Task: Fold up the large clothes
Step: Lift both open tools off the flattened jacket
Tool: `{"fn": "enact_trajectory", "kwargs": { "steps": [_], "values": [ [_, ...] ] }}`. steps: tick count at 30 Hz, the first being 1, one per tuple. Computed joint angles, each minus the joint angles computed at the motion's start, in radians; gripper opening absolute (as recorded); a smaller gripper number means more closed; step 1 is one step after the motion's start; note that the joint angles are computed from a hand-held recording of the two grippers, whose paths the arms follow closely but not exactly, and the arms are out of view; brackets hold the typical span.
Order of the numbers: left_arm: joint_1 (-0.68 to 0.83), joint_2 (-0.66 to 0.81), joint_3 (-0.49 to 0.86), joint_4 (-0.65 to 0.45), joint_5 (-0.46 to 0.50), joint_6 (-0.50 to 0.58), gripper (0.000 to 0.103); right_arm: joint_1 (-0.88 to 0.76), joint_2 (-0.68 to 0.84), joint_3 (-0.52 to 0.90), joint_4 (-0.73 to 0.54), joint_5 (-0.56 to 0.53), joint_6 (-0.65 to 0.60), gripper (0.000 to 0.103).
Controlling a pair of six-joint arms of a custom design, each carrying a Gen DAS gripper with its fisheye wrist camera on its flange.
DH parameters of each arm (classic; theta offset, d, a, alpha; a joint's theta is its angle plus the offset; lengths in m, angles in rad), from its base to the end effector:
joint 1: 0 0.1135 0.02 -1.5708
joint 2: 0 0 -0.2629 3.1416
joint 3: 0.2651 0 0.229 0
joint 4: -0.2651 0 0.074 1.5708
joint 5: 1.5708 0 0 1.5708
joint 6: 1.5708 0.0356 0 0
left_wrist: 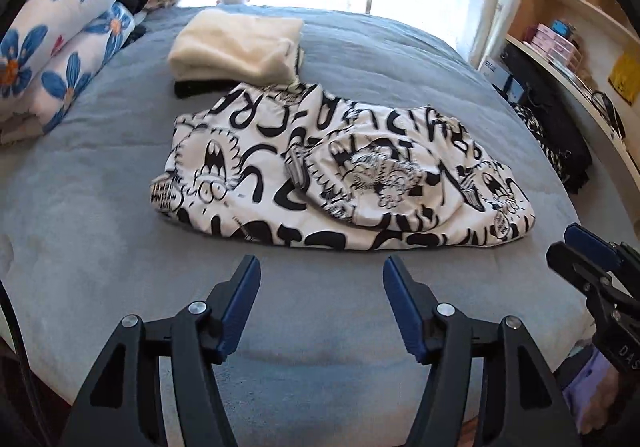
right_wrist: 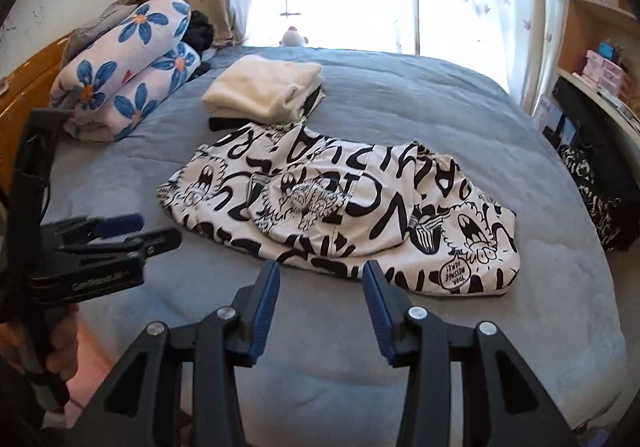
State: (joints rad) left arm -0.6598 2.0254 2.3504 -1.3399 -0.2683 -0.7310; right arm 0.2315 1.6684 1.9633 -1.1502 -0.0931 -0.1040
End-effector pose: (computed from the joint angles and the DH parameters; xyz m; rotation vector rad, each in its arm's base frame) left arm 0.3083 -0.2272 0.3851 -0.1882 2.5358 -0.2012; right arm 0.3024 0.0747 0.4142 -0.4471 2.3868 0.1707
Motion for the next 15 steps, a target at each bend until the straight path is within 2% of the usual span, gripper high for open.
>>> {"fn": "enact_trajectory", "kwargs": {
  "steps": [3, 6, 11, 15],
  "values": [
    [0.043, -0.057, -0.166, 0.105, 0.043, -0.020, 0.062, 0.016, 0.000, -0.065, 0.108, 0.014, 0.056, 0.043],
    [0.082, -0.083, -0.276, 0.189, 0.084, -0.035, 0.062, 0.023, 0.027, -0.081, 0.181, 0.033, 0.108, 0.043],
    [0.157, -0.087, -0.405, 0.318, 0.160, -0.060, 0.062, 0.015, 0.121, -0.041, 0.271, 0.037, 0.169, 0.043],
    [0.218, -0.087, -0.511, 0.439, 0.229, -0.093, 0.062, 0.018, 0.216, 0.033, 0.278, 0.032, 0.199, 0.043]
  ]
}}
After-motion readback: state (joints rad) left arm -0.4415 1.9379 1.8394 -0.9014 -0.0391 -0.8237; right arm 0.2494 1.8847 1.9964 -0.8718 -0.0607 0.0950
